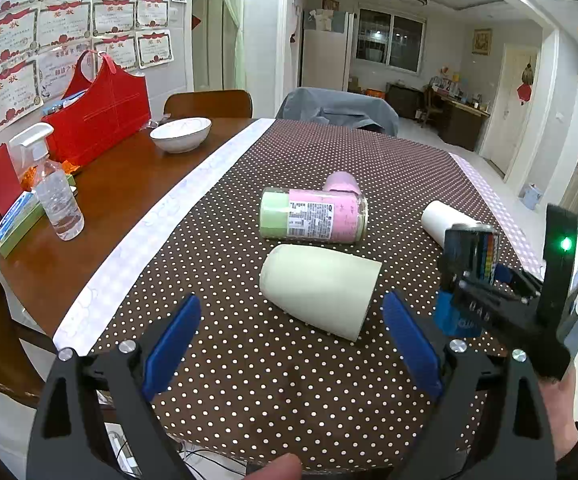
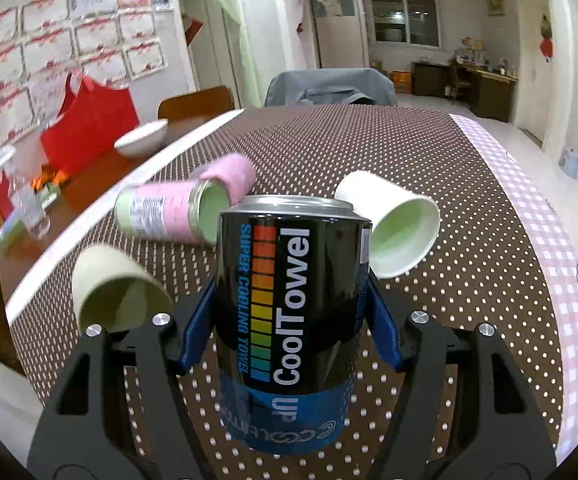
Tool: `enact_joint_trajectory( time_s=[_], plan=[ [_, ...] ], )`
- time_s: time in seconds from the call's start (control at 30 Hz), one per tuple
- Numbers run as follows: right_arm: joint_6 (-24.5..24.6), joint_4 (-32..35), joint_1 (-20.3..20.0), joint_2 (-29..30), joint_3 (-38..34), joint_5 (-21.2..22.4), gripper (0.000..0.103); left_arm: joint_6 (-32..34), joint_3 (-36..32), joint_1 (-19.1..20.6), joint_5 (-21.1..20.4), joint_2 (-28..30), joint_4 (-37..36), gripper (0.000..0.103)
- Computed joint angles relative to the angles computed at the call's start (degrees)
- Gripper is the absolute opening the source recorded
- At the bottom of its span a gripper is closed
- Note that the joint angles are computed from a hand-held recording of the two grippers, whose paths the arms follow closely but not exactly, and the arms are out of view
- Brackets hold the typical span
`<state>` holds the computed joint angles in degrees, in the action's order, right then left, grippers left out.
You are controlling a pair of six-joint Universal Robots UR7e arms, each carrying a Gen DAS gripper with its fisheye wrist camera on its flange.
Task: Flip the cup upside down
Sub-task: 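Rotate the can upright with the right gripper and set it on the table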
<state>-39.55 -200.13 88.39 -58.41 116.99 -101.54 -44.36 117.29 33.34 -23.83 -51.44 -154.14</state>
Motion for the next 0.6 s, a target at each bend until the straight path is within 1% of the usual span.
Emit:
enact_joint_trajectory(
  time_s=[0.27, 0.47, 0.53, 0.57, 0.6],
  plan=[
    [-1.07, -3.62, -0.15, -2.0, 4.13, 0.07, 0.067, 2.11, -0.05, -1.18, -0.83, 1.23, -2.16, 0.091],
    [-1.68, -5.73, -0.29, -3.07, 6.74, 0.64, 0.067, -0.89, 1.13, -2.72, -0.28, 0.69, 0.04, 0.091],
    [-1.62, -5.67, -0.41, -3.78, 7.57, 0.82, 0.072, -2.13, 1.67, -3.35, -0.06, 0.41, 0.99, 0.091],
    [-1.35, -5.84, -0.54, -4.23, 8.04, 1.11, 0.08, -2.61, 1.9, -3.65, -0.06, 0.31, 1.38, 0.091],
    [-1.12, -6.05, -0.72, -4.73, 8.53, 1.75, 0.086, -3.0, 1.97, -3.88, -0.04, 0.27, 1.79, 0.091]
  ],
)
